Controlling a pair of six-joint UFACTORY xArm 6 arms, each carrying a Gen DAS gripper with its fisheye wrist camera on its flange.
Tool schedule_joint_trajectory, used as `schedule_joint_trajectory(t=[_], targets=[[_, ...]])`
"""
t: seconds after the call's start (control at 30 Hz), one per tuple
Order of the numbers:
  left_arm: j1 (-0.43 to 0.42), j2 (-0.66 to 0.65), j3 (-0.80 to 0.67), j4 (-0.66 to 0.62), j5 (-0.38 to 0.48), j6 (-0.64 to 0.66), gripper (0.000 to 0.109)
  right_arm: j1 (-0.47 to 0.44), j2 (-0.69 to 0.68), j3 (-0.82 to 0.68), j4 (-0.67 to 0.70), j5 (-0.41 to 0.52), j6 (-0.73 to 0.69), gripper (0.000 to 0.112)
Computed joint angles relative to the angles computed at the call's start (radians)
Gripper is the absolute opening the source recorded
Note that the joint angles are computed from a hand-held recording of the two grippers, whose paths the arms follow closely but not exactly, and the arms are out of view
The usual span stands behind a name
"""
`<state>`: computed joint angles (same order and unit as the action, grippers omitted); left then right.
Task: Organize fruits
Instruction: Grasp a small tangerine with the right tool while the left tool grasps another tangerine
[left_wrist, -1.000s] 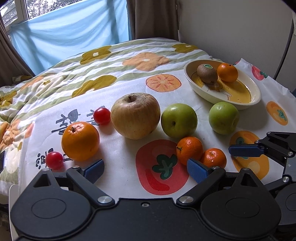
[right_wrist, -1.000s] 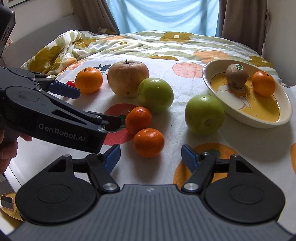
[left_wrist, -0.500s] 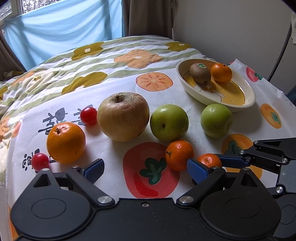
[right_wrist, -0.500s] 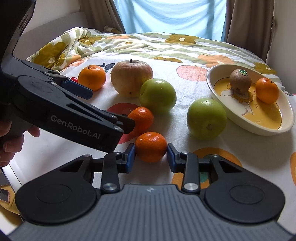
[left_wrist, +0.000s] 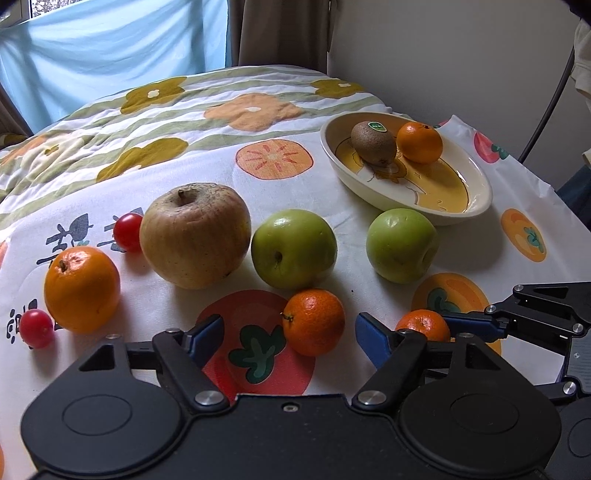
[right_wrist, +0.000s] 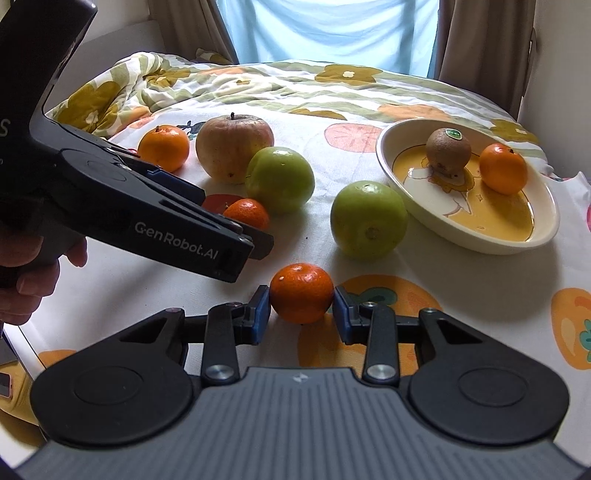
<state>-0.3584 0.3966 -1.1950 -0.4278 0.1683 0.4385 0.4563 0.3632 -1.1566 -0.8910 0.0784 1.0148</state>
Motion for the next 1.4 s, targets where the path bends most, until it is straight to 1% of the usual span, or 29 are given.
schedule_joint_trajectory(t=[0.1,0.13,0.17,0.2,0.23,0.3,0.53,0.83,0.93,0.97,1.0,1.03,1.07,1.13,1.23,1.3,1.4], targets=[[-0.007,0.003,-0.007,-0.034,0.010,0.022,0.070,-0.008,-0.011,0.018,0.014,-0.007,-0.003,0.051],[-0.008,0.004,-0.011,-0.045,0.015,0.029,0.069,-0.010,-0.016,0.025,0.015,-0.011,-0.001,0.051],[-0.009,0.005,-0.015,-0.057,0.022,0.038,0.065,-0.012,-0.020,0.029,0.008,-0.012,0.008,0.051],[-0.010,0.006,-0.018,-0.056,0.027,0.037,0.058,-0.012,-0.023,0.031,0.005,-0.011,0.012,0.051],[-0.011,0.008,-0.021,-0.051,0.033,0.032,0.055,-0.014,-0.026,0.035,0.001,-0.012,0.016,0.051],[-0.013,0.008,-0.022,-0.033,0.043,0.020,0.039,-0.017,-0.031,0.039,-0.015,-0.013,0.037,0.051],[-0.015,-0.027,0.021,0.012,0.031,-0.026,0.039,-0.026,-0.054,0.060,-0.009,-0.018,0.046,0.051],[-0.027,-0.142,0.130,0.047,-0.001,-0.104,0.039,-0.024,-0.126,0.102,0.007,0.000,0.049,0.051],[-0.034,-0.182,0.163,0.063,-0.015,-0.138,0.039,-0.022,-0.163,0.120,0.013,0.019,0.049,0.051],[-0.036,-0.196,0.172,0.091,-0.017,-0.170,0.039,-0.022,-0.176,0.128,0.036,0.025,0.033,0.051],[-0.036,-0.205,0.176,0.133,-0.016,-0.212,0.039,-0.020,-0.189,0.138,0.100,0.030,-0.021,0.051],[-0.033,-0.212,0.178,0.200,-0.014,-0.281,0.039,-0.019,-0.199,0.143,0.155,0.044,-0.065,0.051],[-0.033,-0.219,0.177,0.237,-0.008,-0.329,0.039,-0.020,-0.211,0.147,0.170,0.062,-0.068,0.051],[-0.038,-0.228,0.169,0.247,0.003,-0.356,0.039,-0.029,-0.236,0.158,0.203,0.076,-0.081,0.051],[-0.041,-0.238,0.153,0.377,0.004,-0.469,0.039,-0.055,-0.272,0.173,0.238,0.077,-0.127,0.051],[-0.040,-0.239,0.135,0.479,0.005,-0.565,0.039,-0.073,-0.289,0.178,0.275,0.079,-0.190,0.051],[-0.043,-0.216,0.084,0.637,0.019,-0.734,0.039,-0.103,-0.300,0.188,0.382,0.060,-0.338,0.051]])
